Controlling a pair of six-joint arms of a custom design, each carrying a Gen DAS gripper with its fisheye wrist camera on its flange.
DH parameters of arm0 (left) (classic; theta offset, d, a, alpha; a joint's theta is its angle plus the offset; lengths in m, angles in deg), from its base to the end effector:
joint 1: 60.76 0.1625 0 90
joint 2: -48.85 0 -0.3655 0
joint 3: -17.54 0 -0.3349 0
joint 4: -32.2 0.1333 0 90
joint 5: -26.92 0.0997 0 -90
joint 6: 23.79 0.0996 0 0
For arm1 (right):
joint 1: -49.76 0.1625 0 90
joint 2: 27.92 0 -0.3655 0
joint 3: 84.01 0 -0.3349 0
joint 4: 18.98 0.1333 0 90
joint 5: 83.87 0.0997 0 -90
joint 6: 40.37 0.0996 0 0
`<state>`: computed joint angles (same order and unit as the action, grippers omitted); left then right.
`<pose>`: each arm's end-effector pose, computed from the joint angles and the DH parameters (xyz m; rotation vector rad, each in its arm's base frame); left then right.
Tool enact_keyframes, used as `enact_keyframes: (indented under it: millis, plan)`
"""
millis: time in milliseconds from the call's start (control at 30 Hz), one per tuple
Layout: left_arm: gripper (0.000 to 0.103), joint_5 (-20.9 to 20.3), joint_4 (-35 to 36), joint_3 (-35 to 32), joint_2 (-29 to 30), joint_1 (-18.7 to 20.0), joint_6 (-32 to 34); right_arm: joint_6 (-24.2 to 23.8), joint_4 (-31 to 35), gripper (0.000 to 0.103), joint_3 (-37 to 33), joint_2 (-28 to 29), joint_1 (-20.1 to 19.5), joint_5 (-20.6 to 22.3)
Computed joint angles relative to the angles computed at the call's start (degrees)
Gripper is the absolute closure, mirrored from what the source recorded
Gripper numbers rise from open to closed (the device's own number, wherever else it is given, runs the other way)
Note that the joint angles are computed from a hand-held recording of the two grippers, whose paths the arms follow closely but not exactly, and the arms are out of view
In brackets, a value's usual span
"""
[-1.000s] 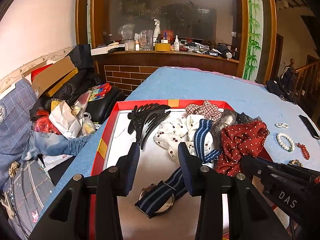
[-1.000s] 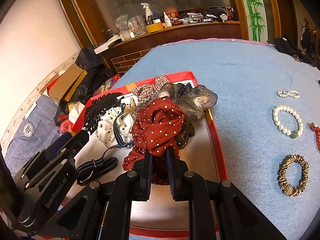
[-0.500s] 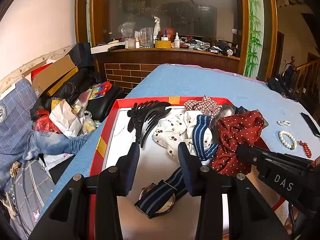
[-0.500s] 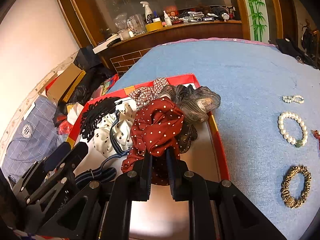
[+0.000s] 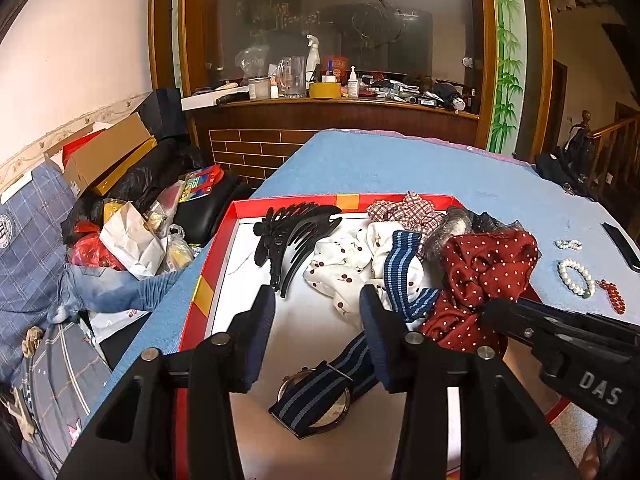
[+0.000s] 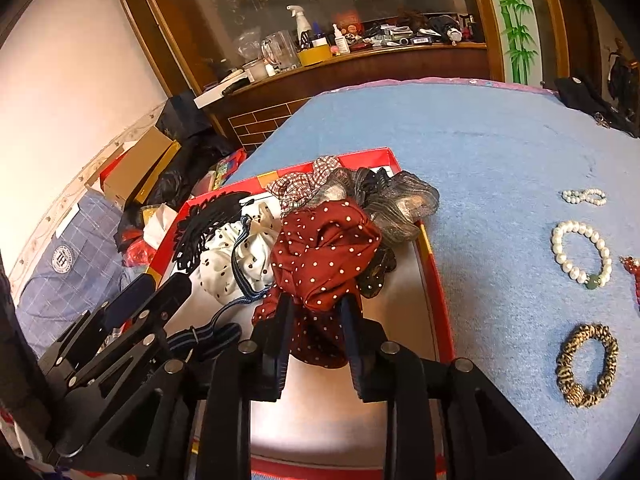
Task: Organize jewelry
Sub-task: 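Move both tools back toward the bracelets on the table, then grasp the leopard-print bracelet with the right tool while the left tool grasps the pearl bracelet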
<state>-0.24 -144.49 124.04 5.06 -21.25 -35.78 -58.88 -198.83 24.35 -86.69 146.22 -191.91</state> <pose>-0.2654 -0.5065 0.1168 0.4493 2.1400 -1.0808 0.1630 -0.5289 0.2122 0.4171 -2.5884 0.9105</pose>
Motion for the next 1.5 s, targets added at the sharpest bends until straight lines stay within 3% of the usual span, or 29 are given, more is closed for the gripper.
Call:
enact_keyframes:
  millis: [300, 533, 733, 900, 1133, 1300, 1367, 1433, 1500]
  plan:
    - [0.044, 0.56, -8.48, 1.13, 0.55, -0.81, 4.60, 0.41, -2.37, 0.072, 5.58, -5.30, -0.44, 1.87]
    - [0.043, 0.90, -17.35, 1.70, 1.93, -1.88, 10.48, 0.43, -5.87, 0.068, 11.31, -11.51, -1.81, 3.02]
    - [0.043, 0.30, -21.27, 2.08, 2.45, -2.79, 13.33, 0.20, -9.64, 0.068, 16.16, -19.69, -5.95, 1.70]
    - [0.043, -2.06, -18.40, 3.31, 0.88, -4.39, 12.83, 1.25, -6.25, 0.068, 16.33, -24.55, -11.20, -1.27]
    - [0.043, -10.48, -7.73, 3.50, -2.34, -6.11, 7.40, 3.06, 1.86, 0.068, 13.02, -23.95, -14.33, -1.82]
    - [0.043, -14.53, -2.32, 2.48, -2.93, -7.08, 5.95, -2.09, 0.04, 0.070, 9.53, -16.33, -10.79, -10.64]
    - [0.043, -16.61, 0.27, 1.37, -3.02, -7.01, 5.41, -7.48, -4.54, 0.088, 9.06, -13.06, -9.12, -15.26]
    - [0.043, -18.21, 3.16, -0.20, -2.74, -6.83, 4.53, -12.37, -9.63, 0.095, 9.06, -10.51, -7.95, -18.94]
    - [0.043, -20.72, 7.10, -2.81, -2.07, -6.37, 3.51, -11.57, -9.60, 0.096, 9.68, -11.70, -8.80, -17.52]
